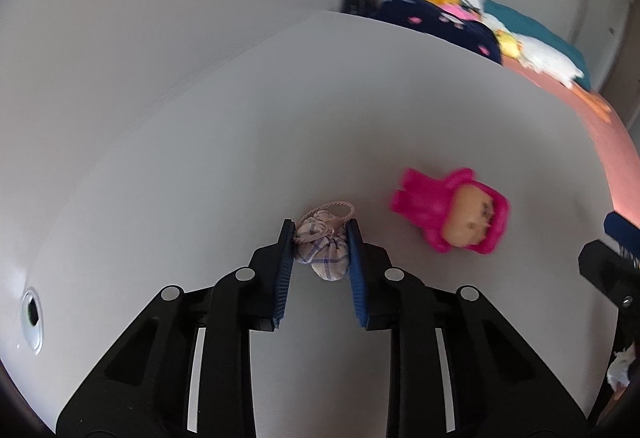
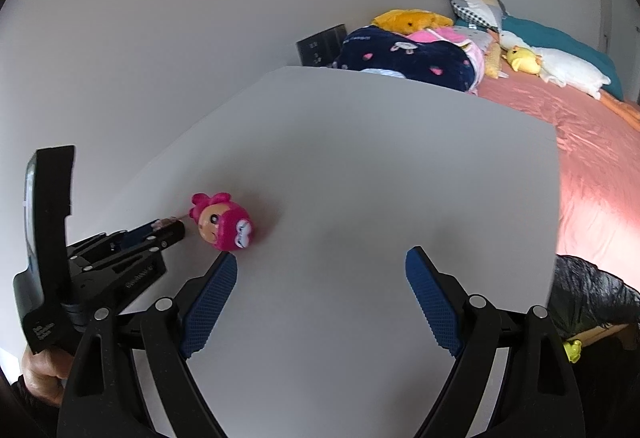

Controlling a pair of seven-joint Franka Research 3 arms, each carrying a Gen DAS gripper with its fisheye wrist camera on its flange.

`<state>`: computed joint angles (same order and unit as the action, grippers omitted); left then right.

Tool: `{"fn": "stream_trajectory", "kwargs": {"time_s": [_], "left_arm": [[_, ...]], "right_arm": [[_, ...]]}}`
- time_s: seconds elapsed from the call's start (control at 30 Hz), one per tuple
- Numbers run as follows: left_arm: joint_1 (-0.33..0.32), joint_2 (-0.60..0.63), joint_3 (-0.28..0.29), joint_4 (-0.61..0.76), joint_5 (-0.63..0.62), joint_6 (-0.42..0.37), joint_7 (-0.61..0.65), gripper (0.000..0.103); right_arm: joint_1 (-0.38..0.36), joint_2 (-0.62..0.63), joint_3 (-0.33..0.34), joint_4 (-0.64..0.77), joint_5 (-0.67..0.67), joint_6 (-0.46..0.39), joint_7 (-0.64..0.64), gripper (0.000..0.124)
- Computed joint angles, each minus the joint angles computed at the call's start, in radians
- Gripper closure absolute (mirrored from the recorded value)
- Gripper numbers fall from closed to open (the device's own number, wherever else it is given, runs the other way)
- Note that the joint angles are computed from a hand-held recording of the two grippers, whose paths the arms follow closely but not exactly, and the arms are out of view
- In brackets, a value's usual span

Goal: Collect trash
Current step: 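Grasp the checked cloth pouch with the left tool while the right grasps the pink doll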

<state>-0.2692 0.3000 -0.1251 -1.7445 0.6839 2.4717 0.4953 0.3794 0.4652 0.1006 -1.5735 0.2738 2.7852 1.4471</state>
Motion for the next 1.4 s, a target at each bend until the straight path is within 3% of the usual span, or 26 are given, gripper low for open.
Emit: {"fn": "stream_trajectory", "kwargs": {"time_s": [0.13,0.4,0.87,0.9,1.13,1.4], "left_arm": [[0.004,-0.047,0.012,-0.037,0.022,-0.042,-0.061,0.078],[0.054,-0.131,0.003,-0.12,0.04,-0.053,-0.135,0.078],[0.112,-0.176,-0.008,-0.18,0.038,-0.068,-0.201,0.078],[0.113,-0.179,-0.008,-0.182,0.037,-0.07,-0.206,0.078],[0.118,-0.168,-0.009,-0.172,0.038,-0.07,-0.215,0.078],[0.113,-0.168,-0.01,-0.171,0.051,-0.064,-0.204,0.078]], "right_arm": [[0.017,0.04,-0.004,0.057,-0.018,-0.034,0.009,0.037],[0.035,0.12,0.01,0.176,-0.022,-0.11,0.014,0.037],[0.126,0.308,-0.043,0.468,-0.137,-0.237,0.067,0.038],[0.128,0.313,-0.044,0.474,-0.144,-0.24,0.066,0.039],[0.144,0.301,-0.059,0.457,-0.195,-0.227,0.056,0.082],[0.105,0.244,-0.023,0.372,-0.137,-0.205,0.029,0.082]]}}
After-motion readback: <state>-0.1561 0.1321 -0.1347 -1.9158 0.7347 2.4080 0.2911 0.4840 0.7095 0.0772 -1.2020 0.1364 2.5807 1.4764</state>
